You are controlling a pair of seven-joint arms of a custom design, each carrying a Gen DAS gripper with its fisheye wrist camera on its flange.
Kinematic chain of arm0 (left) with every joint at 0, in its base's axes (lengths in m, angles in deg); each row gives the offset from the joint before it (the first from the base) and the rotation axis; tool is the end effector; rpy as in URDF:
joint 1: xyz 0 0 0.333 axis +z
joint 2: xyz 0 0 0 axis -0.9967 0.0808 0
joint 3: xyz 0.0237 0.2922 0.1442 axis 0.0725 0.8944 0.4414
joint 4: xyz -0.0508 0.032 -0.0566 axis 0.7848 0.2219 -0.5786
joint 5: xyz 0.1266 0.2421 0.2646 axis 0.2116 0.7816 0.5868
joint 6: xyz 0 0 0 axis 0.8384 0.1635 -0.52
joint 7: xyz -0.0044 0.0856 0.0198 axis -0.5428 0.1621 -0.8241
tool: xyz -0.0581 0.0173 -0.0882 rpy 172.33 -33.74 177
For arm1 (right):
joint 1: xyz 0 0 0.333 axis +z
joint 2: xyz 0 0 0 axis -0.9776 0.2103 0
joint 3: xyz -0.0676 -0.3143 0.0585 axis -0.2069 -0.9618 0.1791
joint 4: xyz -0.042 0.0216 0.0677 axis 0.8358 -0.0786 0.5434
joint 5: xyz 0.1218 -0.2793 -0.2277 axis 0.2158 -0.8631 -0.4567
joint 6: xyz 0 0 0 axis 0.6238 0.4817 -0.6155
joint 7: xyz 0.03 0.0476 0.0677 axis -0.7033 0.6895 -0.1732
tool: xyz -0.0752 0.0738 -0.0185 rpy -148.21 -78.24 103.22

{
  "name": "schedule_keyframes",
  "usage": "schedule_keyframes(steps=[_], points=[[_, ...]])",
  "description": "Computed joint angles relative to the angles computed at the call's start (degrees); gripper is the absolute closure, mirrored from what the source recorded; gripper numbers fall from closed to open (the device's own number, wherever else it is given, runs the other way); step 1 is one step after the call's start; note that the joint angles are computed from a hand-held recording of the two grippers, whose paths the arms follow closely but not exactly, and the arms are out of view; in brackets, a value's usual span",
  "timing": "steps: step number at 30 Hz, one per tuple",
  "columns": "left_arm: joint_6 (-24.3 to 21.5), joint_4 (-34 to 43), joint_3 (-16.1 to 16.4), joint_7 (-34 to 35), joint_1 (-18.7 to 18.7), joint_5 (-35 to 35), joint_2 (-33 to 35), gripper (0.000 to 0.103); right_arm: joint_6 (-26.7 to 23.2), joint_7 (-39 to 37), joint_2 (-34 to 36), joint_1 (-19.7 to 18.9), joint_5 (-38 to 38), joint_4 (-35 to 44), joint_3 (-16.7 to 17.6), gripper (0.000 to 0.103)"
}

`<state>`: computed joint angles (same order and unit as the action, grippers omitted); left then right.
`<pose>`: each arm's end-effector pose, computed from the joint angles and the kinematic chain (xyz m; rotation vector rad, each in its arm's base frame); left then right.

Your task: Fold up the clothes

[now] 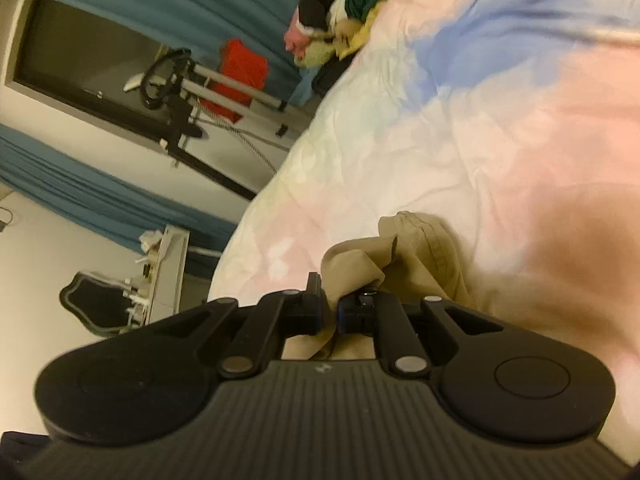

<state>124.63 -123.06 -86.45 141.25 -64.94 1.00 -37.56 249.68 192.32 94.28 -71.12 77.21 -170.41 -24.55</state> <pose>0.6300 -0.2099 0.4561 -2.2007 1.5640 -1.5426 0.5775 0.1648 0.4274 -0.6877 1.9402 -0.0244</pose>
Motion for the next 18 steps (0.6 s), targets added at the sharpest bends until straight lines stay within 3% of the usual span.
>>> schedule_keyframes(steps=[3, 6, 11, 15, 18], points=[[2.2, 2.1, 0.5, 1.4, -0.9, 2.4, 4.4, 0.097, 1.0, 3.6, 3.1, -6.7, -8.6, 1.7, 4.4, 0.090], [3.3, 4.4, 3.2, 1.6, -3.6, 5.4, 6.8, 0.096, 0.8, 7.3, 5.8, -12.2, -15.5, 3.7, 8.3, 0.090], [3.7, 7.2, 8.4, 1.6, -8.3, 8.1, 7.5, 0.096, -0.8, 7.5, 8.6, -15.0, -20.0, 6.8, 10.3, 0.090], [3.9, 7.6, 7.5, 0.5, -7.4, 9.3, 8.6, 0.096, 0.8, 7.6, 11.2, -17.0, -21.6, 8.3, 12.2, 0.090], [3.6, 7.1, 9.0, 0.5, -8.4, 10.0, 7.5, 0.090, 2.0, 8.1, 12.0, -17.4, -22.8, 8.4, 12.3, 0.088]])
